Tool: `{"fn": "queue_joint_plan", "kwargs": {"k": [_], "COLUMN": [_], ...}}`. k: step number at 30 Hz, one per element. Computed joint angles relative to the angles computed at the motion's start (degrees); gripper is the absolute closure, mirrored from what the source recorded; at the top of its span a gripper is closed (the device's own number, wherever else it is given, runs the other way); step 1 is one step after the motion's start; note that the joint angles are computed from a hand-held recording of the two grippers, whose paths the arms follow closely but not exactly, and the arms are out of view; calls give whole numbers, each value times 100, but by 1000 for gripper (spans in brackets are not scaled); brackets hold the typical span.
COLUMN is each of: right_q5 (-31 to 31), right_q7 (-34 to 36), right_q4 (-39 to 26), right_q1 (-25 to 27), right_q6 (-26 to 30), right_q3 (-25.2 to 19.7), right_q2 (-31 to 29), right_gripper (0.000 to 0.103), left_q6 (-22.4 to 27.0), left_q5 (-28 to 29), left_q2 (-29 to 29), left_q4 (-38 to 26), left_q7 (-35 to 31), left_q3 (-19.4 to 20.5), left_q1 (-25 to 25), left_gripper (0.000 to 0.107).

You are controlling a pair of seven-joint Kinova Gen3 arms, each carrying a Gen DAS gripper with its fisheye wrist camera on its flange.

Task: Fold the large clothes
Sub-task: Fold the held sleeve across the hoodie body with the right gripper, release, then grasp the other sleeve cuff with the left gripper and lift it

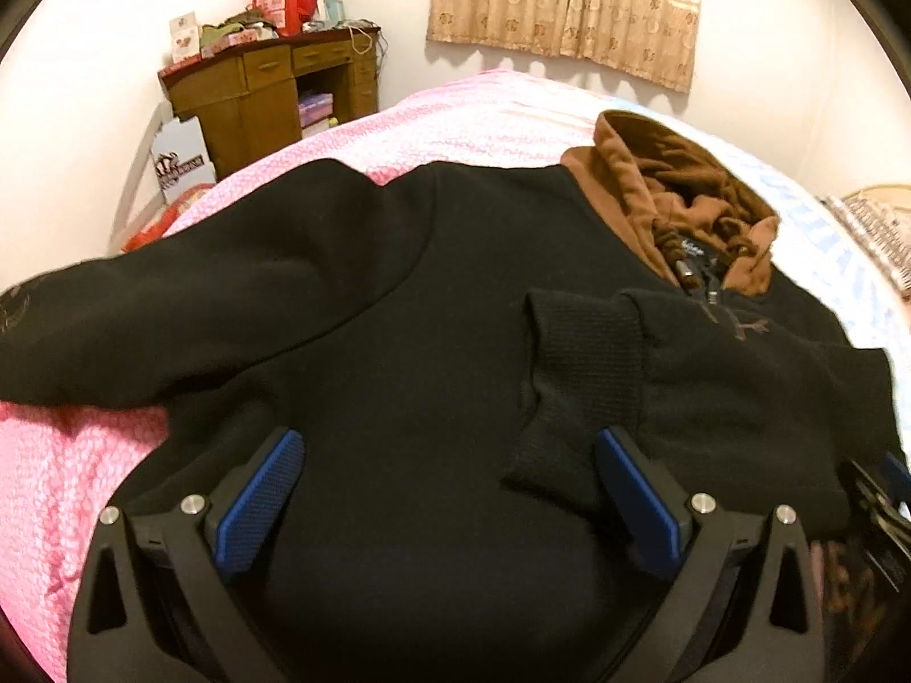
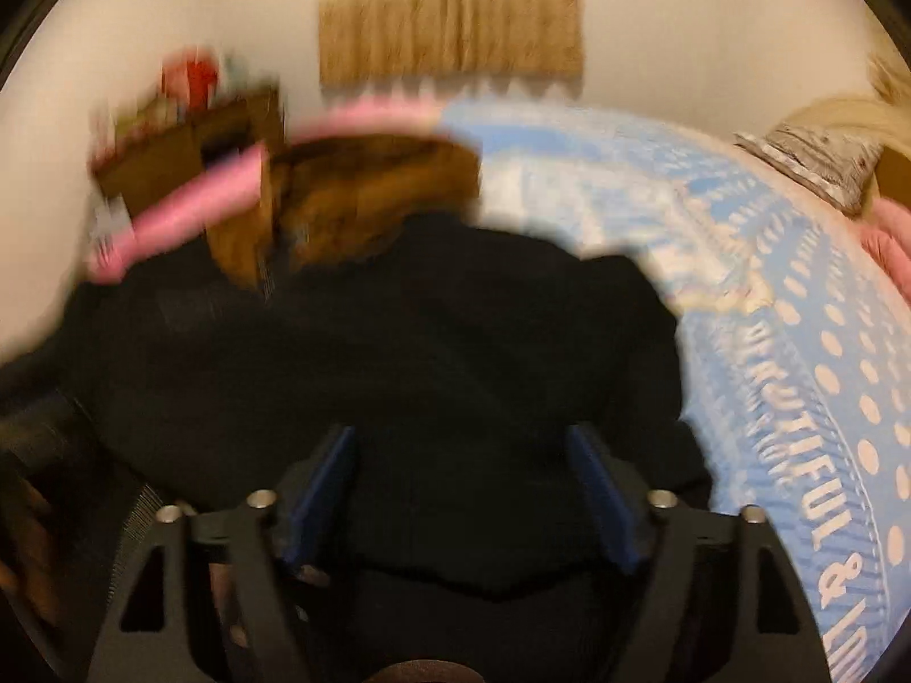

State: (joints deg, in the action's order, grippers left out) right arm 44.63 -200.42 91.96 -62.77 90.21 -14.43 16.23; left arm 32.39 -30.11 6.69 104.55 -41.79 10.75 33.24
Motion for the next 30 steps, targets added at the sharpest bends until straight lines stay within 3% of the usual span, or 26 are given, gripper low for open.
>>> {"fn": "queue_joint_plan", "kwargs": {"k": [5, 7, 10, 13, 15, 18, 21, 23, 25, 28, 30], "right_q5": [78, 144, 199, 191, 194, 207, 218, 219, 226, 231, 236], "right_q7": [-36, -228, -337, -319, -313, -353, -381, -401, -416, -441, -441], "right_q4": [31, 202, 290, 259, 252, 278, 312, 339, 351, 369, 375], "right_q1": [-44, -43, -11, -1, -2, -9, -1, 4, 7, 5, 15], "right_q6": [2, -161, -242, -211, -210, -240, -285, -307, -315, -315, -324], "right_q3": [26, -2, -62, -91, -89, -93, -100, -109, -117, -130, -132], "right_q2": [9, -116, -167, -114, -107, -121, -144, -165, -172, -184, -185], "right_gripper": [20, 20, 20, 19, 18, 18, 18, 18, 18, 17, 17], "left_q6": [-122, -375, -609, -625, -284, -227, -100, -58, 46, 102, 27], "left_q5": [7, 263, 962, 1661, 2127, 2826, 2988, 2811, 2972, 2875, 2667], "left_q2": [-776, -1198, -1562, -1481, -1169, -813, -460, -251, -44, 52, -3], "left_q4": [484, 706, 793, 627, 279, 81, -166, -324, -471, -496, -403], "left_q7": [-296, -574, -1113, -1442, -1563, -1668, -1797, -1709, -1762, -1385, -1171], "left_q3": [453, 394, -7, -490, -991, -1788, -2204, -2195, -1913, -1869, -1560], "left_q1": [-849, -1380, -2137, -2836, -2932, -2849, -2657, -2607, -2891, -2878, -3125], "left_gripper": [4, 4, 4, 4, 4, 5, 7, 15, 24, 24, 28]}}
